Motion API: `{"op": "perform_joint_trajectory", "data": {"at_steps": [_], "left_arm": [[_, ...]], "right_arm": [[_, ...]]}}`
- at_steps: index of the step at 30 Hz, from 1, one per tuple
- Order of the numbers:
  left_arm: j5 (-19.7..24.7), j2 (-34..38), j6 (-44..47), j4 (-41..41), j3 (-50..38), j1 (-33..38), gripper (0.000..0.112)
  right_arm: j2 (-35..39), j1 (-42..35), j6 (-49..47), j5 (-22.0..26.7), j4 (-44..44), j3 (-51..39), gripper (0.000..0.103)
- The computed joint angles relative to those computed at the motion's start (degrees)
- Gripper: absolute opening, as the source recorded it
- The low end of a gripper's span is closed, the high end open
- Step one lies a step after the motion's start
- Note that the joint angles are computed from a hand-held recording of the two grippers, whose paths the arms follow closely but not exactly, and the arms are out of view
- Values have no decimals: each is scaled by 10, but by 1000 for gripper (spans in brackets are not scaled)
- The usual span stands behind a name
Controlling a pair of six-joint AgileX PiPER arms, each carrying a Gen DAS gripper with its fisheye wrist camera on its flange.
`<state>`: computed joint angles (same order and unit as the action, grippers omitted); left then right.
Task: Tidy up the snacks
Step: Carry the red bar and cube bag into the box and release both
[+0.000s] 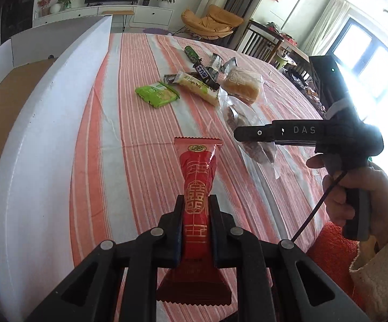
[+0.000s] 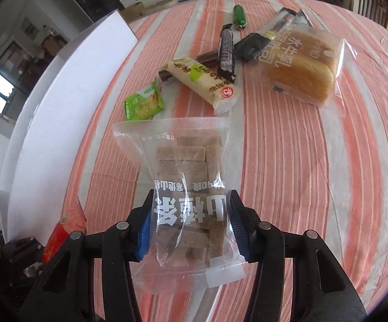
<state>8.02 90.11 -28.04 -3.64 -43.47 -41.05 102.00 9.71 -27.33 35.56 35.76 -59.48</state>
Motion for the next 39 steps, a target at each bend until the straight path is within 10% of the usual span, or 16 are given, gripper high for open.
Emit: {"op": "perform_joint_trajectory", "data": {"at_steps": [7,18,26,39], "left_arm": [[25,-56,-31,23,-22,-24,15],[101,-193,-14,3,-45,9,15],[186,-283,67,-21,-37,153,15],[225,-286,454,-308,33,476,15]], "right_arm": [[-115,-95,-163,19,211,151,53],[-222,-116,-164,85,249,184,53],[-233,-25,-124,114,302,131,53],[-83,235,-2,44,278,-141,54]]}}
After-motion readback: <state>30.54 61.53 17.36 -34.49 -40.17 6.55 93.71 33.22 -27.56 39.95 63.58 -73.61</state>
